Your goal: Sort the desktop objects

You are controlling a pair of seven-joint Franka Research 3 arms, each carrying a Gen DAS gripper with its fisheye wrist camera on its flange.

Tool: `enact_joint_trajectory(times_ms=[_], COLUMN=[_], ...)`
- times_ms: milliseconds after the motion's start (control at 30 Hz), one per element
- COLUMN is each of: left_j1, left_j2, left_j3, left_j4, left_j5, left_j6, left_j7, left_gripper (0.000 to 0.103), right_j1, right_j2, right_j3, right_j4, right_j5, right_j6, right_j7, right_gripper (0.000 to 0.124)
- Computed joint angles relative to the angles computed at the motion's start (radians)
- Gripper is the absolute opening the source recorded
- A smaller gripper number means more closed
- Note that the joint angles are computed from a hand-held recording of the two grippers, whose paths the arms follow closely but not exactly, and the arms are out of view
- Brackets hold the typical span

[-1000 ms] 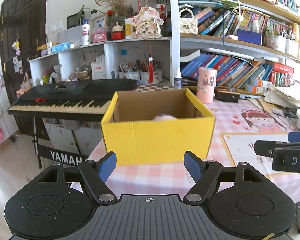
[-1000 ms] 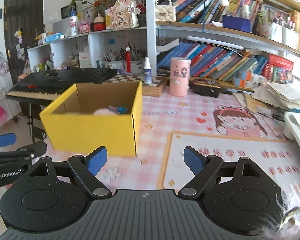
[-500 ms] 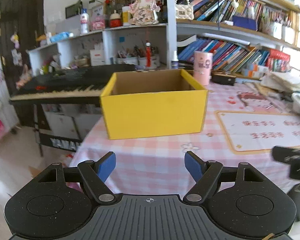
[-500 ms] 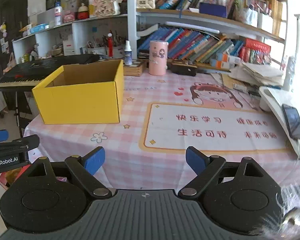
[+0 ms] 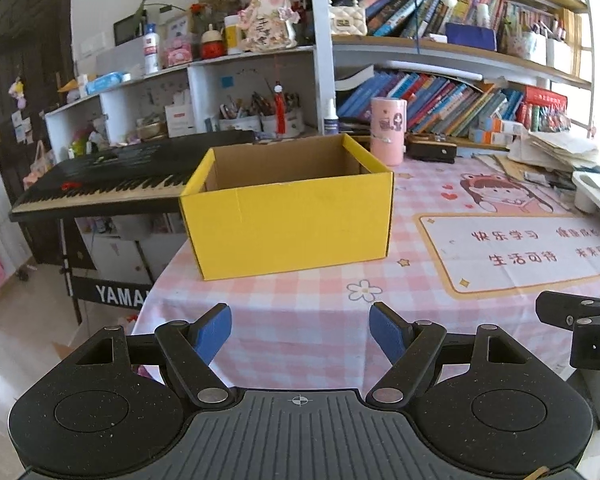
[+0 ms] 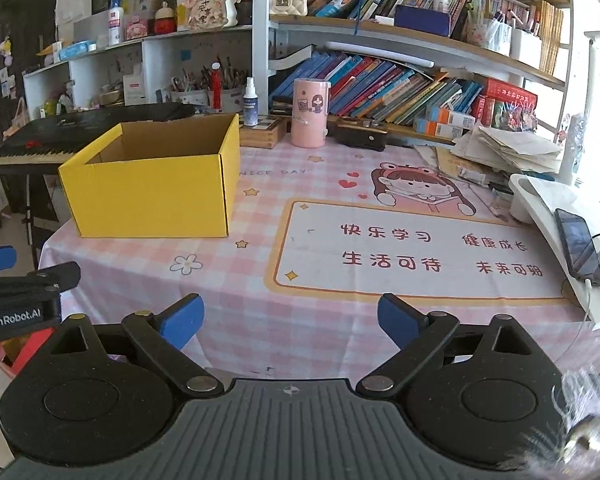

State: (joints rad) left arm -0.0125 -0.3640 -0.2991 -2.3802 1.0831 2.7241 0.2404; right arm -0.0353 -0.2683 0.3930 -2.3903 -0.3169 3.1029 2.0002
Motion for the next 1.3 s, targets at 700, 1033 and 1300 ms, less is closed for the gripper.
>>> enact_joint_trajectory(times_ms=[700, 1033, 1300], left_j1=[0.007, 0.007, -0.012], left_j2=[-0.028, -0.026, -0.019], left_j3=[-0.008, -0.014, 0.003], left_j4=[-0.030, -0.030, -0.034], left_j5=[-0.038, -0.054, -0.118], left_j6=[0.057, 0.052, 0.060], left_j7=[0.040, 0.047, 0.108], left_gripper=[0.083, 0.084, 0.084], right_j1=[0.040, 0.053, 0.043], right_j2=[-0.033, -0.041, -0.054], right_j3=[-0.033, -0.042, -0.029], right_j4=[-0.040, -0.051, -0.060], right_j5=[0.063, 0.090, 0.098], right_j6=[-0.016, -0.019, -0.040], right_j7=[-0.030, -0.059, -0.043], right_gripper=[0.103, 0.103, 0.103])
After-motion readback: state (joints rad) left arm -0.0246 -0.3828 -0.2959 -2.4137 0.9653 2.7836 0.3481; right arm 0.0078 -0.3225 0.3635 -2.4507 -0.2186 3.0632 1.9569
